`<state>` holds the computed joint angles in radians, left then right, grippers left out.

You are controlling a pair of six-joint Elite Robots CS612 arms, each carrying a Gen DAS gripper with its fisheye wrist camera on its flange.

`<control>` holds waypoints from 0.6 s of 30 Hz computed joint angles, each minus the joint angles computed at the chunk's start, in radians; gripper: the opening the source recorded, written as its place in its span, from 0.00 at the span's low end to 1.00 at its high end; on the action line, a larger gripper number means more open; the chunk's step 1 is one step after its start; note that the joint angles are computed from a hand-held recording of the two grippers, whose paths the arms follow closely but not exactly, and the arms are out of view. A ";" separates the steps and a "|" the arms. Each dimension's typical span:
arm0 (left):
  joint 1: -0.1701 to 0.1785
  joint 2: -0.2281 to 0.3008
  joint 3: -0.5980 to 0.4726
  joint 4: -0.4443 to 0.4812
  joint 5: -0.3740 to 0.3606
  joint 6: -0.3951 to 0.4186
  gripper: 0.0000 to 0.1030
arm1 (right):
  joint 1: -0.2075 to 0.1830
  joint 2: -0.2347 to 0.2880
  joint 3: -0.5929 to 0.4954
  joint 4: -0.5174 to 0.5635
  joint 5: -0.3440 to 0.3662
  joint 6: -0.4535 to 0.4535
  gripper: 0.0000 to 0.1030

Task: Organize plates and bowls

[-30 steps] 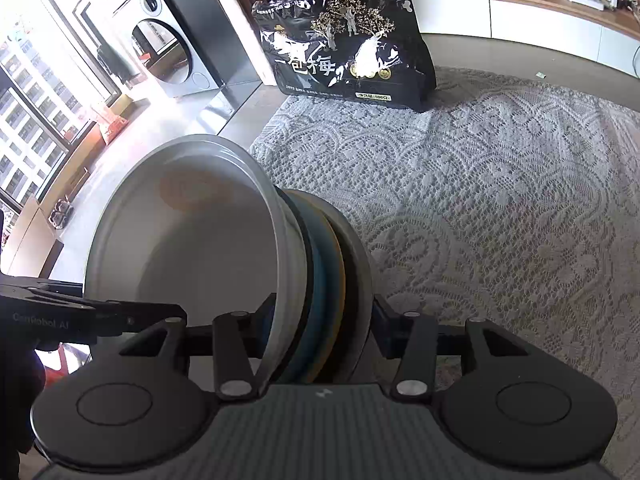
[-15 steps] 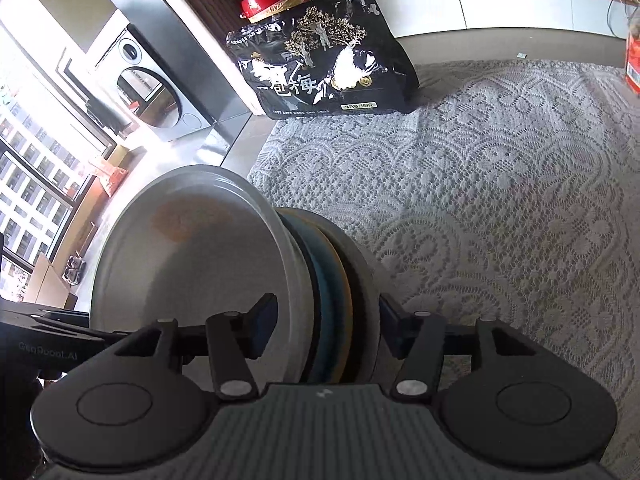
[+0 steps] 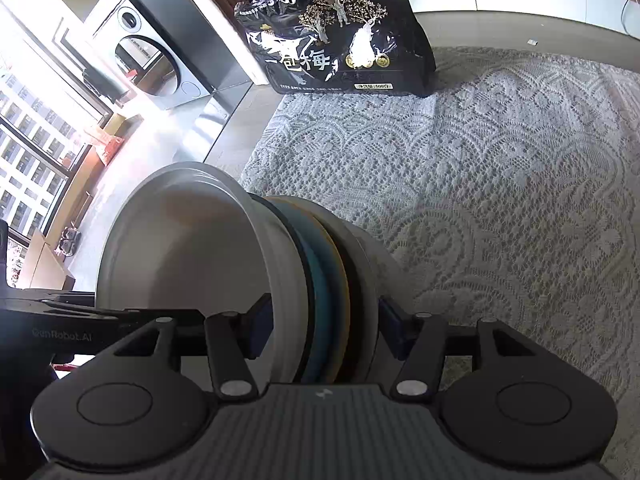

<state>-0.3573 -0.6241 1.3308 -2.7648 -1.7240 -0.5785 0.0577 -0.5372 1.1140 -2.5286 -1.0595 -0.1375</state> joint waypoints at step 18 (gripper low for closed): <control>-0.023 -0.040 0.026 -0.028 0.118 0.084 0.41 | -0.001 -0.039 0.050 -0.111 -0.055 -0.135 0.55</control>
